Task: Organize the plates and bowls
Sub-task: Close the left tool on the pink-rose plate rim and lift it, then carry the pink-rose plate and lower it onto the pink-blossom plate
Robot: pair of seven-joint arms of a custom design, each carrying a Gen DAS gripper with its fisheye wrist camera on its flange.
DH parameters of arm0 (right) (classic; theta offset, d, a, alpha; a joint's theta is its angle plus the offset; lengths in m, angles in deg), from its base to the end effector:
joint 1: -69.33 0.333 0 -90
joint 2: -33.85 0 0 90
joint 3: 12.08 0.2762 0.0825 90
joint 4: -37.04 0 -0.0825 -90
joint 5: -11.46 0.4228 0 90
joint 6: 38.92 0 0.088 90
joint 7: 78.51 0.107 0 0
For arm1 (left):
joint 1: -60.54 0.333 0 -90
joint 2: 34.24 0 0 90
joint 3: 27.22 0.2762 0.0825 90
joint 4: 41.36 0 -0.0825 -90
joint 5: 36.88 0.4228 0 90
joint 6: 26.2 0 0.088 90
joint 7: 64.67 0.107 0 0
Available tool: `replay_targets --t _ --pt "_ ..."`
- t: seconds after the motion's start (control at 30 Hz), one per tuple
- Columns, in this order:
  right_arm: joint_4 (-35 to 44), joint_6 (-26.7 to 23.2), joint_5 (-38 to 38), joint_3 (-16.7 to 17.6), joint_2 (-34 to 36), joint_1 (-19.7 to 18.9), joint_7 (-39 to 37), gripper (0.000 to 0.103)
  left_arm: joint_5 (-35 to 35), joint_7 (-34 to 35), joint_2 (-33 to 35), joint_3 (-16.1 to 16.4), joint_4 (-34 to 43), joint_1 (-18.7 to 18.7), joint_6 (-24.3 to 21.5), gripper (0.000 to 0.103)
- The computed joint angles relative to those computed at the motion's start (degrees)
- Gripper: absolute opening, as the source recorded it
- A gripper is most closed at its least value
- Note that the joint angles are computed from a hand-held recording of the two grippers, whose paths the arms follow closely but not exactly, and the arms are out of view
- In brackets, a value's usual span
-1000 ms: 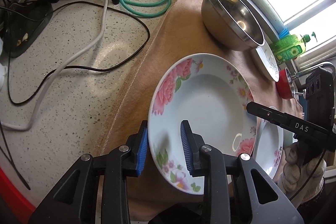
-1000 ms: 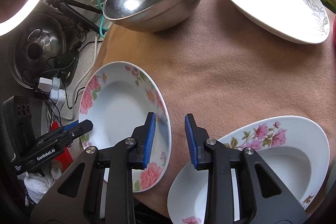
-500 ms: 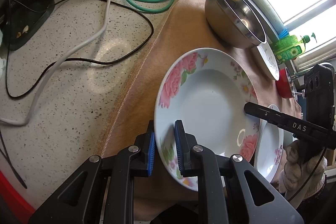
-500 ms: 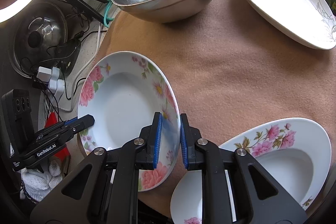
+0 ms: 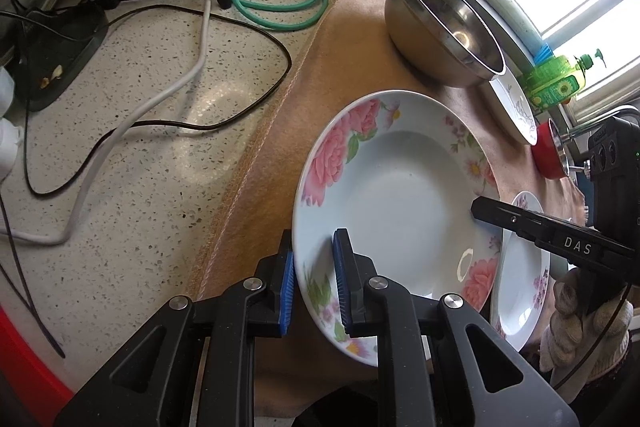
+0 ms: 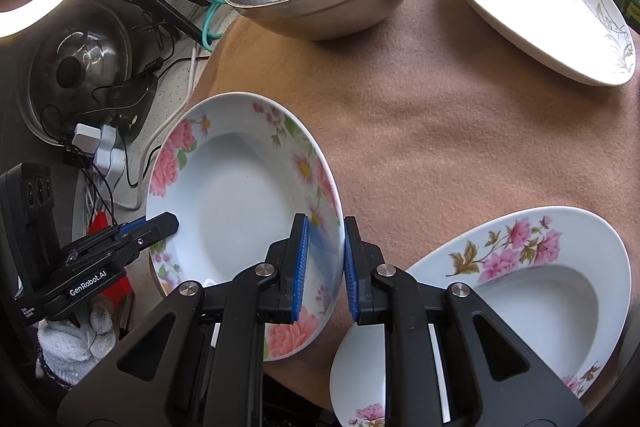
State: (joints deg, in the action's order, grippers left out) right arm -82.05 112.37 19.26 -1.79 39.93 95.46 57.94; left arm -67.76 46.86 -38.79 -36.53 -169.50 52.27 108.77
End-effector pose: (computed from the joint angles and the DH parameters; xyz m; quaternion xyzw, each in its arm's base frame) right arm 0.5101 0.3704 0.3663 -0.5832 0.7784 0.0403 0.2288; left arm 0.5381 -0.1779 0.3631 0.5646 -0.7950 0.2117 0.0660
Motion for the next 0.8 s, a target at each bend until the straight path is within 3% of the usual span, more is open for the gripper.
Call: replay_targets --t 0.43,0.8 --pt "-6.04 3.25 -2.31 -0.52 -6.81 0.64 4.67 0.017 1.91 1.1 -1.81 -0.33 1.12 -0.95 0.13 0.017" --pt "-18.07 5.24 -7.23 -0.6 -19.53 1.05 14.97 0.017 2.92 3.53 -2.84 -1.66 1.76 -3.47 -0.14 0.02"
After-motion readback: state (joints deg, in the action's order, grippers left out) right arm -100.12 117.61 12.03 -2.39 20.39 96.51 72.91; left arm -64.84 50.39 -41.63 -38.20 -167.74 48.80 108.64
